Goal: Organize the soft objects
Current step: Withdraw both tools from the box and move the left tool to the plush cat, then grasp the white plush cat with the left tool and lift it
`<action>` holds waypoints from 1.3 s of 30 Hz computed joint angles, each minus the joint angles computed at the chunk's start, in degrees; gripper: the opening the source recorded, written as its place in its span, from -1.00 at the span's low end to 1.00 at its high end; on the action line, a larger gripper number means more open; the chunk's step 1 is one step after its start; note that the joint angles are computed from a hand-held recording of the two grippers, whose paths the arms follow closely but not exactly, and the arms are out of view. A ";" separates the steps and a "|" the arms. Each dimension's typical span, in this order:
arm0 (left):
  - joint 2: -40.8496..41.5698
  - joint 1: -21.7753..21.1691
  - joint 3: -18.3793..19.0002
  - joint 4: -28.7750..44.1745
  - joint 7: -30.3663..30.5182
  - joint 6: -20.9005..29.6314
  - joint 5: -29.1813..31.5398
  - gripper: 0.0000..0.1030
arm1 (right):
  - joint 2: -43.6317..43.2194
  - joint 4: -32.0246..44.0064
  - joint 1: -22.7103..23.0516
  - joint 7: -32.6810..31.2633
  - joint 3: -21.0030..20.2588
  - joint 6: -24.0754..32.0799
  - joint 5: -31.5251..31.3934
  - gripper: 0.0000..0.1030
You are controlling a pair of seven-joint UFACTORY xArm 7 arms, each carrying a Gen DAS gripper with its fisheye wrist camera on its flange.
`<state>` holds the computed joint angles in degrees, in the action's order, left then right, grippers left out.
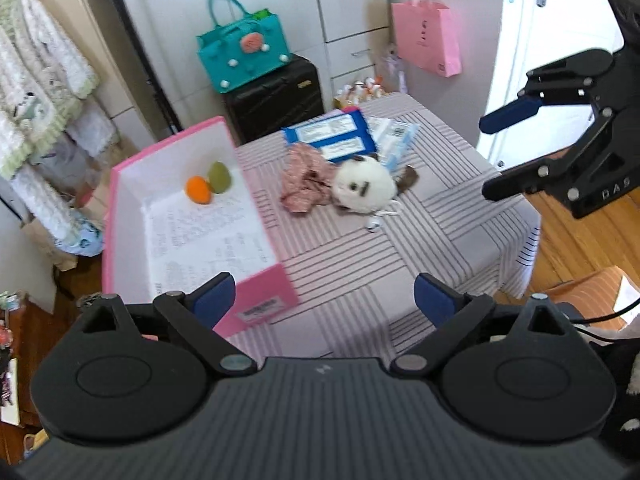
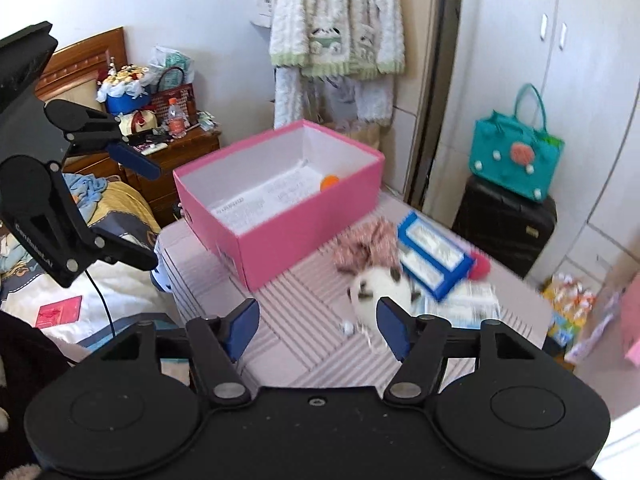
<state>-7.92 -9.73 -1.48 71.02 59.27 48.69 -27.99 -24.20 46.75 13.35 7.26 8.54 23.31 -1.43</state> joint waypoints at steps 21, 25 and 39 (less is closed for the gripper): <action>9.17 -2.60 -4.04 -3.33 4.64 -10.66 -23.14 0.98 | 9.48 -19.54 -5.99 1.39 -0.10 -40.85 0.61 0.64; 12.36 -2.86 -5.92 -1.36 3.30 -14.03 -23.78 1.00 | 16.54 -17.90 -5.58 -0.02 -1.51 -48.93 2.04 0.64; 22.80 -2.85 -12.75 4.52 6.68 -27.16 -28.97 0.99 | 29.57 -8.51 -0.80 -12.41 -3.52 -52.13 10.27 0.71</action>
<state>14.88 -12.58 -14.22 75.55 65.94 21.53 -56.96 5.37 38.24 12.55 -5.15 5.02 -28.82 8.84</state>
